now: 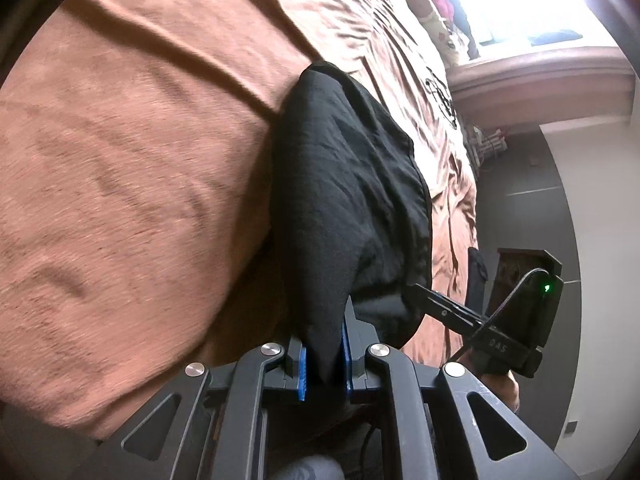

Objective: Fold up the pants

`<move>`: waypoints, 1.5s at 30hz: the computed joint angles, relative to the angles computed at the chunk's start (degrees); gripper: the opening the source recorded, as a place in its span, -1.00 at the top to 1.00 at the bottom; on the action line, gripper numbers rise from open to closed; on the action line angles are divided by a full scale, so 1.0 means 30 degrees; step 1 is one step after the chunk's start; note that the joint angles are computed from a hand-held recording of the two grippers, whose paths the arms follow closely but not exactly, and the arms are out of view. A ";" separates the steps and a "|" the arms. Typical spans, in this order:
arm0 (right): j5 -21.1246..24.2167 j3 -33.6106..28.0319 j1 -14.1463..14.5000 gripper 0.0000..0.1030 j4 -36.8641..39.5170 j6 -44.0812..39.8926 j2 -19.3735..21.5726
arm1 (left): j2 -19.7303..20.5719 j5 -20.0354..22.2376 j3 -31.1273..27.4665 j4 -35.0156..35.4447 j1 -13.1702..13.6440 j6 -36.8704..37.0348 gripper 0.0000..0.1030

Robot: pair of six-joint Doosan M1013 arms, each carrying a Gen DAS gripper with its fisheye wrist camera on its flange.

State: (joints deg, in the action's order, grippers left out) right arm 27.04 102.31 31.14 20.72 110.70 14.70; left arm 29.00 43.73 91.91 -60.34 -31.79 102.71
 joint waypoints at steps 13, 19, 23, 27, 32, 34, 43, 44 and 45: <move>0.0434 0.0003 0.0346 0.25 -0.3164 0.3391 0.0010 | 0.0235 -0.0313 -0.0320 0.1641 -0.0288 -0.1194 0.15; -0.0165 0.0420 0.0576 0.25 -0.5178 0.5560 -0.0795 | 0.0262 -0.0763 -0.0689 0.2236 -0.0158 -0.1396 0.12; -0.1667 0.0845 0.0359 0.24 -0.3823 0.4756 -0.1101 | 0.0501 -0.0769 -0.1045 0.2272 0.0020 -0.1487 0.11; -0.2445 0.0949 -0.0023 0.01 -0.0805 0.2561 -0.0818 | 0.0799 -0.0772 -0.1477 0.2452 0.0087 -0.1661 0.11; -0.3022 0.1102 -0.0604 0.00 0.5130 -0.2946 -0.0377 | 0.1257 -0.0616 -0.2139 0.2530 0.0169 -0.1732 0.11; -0.2895 0.0968 -0.0889 0.00 0.6280 -0.4240 -0.0111 | 0.1526 -0.0512 -0.2521 0.2542 0.0186 -0.1823 0.11; -0.1688 -0.0371 -0.1654 -0.26 0.6674 -0.5390 0.1089 | 0.2345 -0.0093 -0.3492 0.2529 0.0226 -0.1996 0.11; -0.1541 -0.0482 -0.1730 -0.26 0.6700 -0.5366 0.1208 | 0.2444 -0.0026 -0.3630 0.2607 0.0220 -0.2069 0.11; -0.1444 -0.0545 -0.1808 -0.27 0.6957 -0.5554 0.1323 | 0.2517 0.0023 -0.3732 0.2660 0.0216 -0.2119 0.11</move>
State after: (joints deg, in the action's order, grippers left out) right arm 22.71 100.67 25.71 41.59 94.04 18.67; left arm 36.55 43.80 80.71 -52.36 -31.14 96.36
